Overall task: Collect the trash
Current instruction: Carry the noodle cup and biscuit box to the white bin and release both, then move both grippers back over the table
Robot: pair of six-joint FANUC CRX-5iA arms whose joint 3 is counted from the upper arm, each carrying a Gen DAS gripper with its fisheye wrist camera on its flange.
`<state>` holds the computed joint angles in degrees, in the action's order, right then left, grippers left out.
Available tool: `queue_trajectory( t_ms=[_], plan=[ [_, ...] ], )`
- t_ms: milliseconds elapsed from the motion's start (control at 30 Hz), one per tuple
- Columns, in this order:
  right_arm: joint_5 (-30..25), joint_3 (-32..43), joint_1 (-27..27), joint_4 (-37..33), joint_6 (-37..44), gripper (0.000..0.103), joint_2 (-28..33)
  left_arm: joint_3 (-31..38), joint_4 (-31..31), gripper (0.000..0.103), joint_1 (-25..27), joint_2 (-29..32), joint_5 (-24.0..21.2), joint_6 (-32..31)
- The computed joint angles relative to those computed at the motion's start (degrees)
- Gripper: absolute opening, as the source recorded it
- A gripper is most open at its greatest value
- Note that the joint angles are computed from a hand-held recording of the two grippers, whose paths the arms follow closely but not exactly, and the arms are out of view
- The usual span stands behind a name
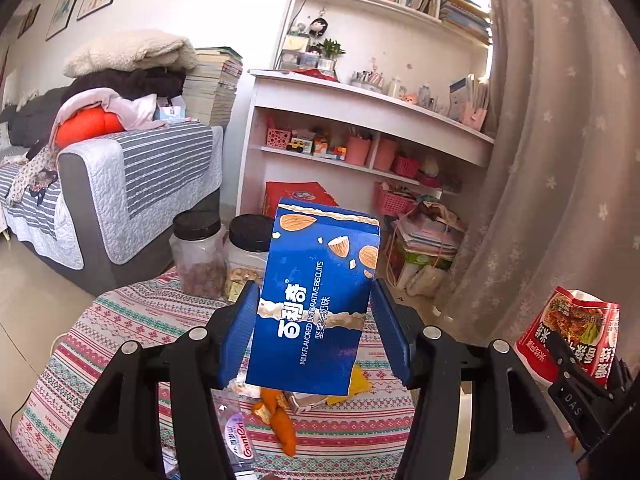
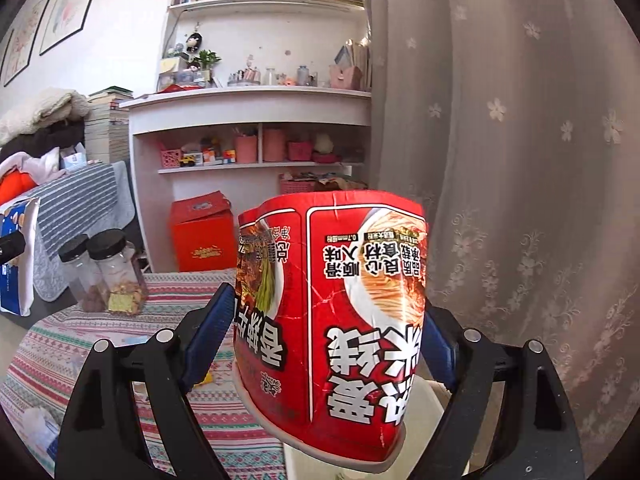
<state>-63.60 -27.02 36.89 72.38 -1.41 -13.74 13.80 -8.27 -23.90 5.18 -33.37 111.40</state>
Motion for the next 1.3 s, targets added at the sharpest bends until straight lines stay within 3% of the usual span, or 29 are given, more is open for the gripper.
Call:
queue_trajectory(
  t_ms=[167, 267, 333, 700, 1067, 1133, 1300],
  plan=[
    [-4.04, 0.28, -1.07, -6.52, 4.03, 0.083, -0.7, 1.82, 2.83, 0.057, -2.74, 2.79, -0.24, -3.39],
    [-5.28, 0.86, -1.69, -11.37, 6.9, 0.09, -1.37, 2.72, 5.92, 0.057, -4.32, 4.56, -0.24, -6.5],
    [-6.78, 0.2, -1.74, -11.64, 6.28, 0.096, -2.11, 3.78, 7.59, 0.057, -5.52, 6.03, -0.76, -8.34],
    [-13.55, -1.83, -5.21, -12.44, 2.71, 0.096, -5.93, 8.3, 24.65, 0.057, -9.45, 14.88, -7.04, -23.25],
    [-15.77, -2.08, -6.25, -13.1, 2.22, 0.096, -6.53, 12.96, 32.18, 0.058, -10.88, 21.84, -14.75, -27.3],
    [-15.86, -1.86, -6.29, -13.07, 2.22, 0.096, -6.24, 13.27, 32.81, 0.068, -10.79, 22.43, -15.64, -27.75],
    [-15.82, -2.02, -6.09, -12.98, 2.29, 0.096, -6.24, 13.35, 32.7, 0.074, -9.83, 22.44, -16.83, -26.12]
  ],
)
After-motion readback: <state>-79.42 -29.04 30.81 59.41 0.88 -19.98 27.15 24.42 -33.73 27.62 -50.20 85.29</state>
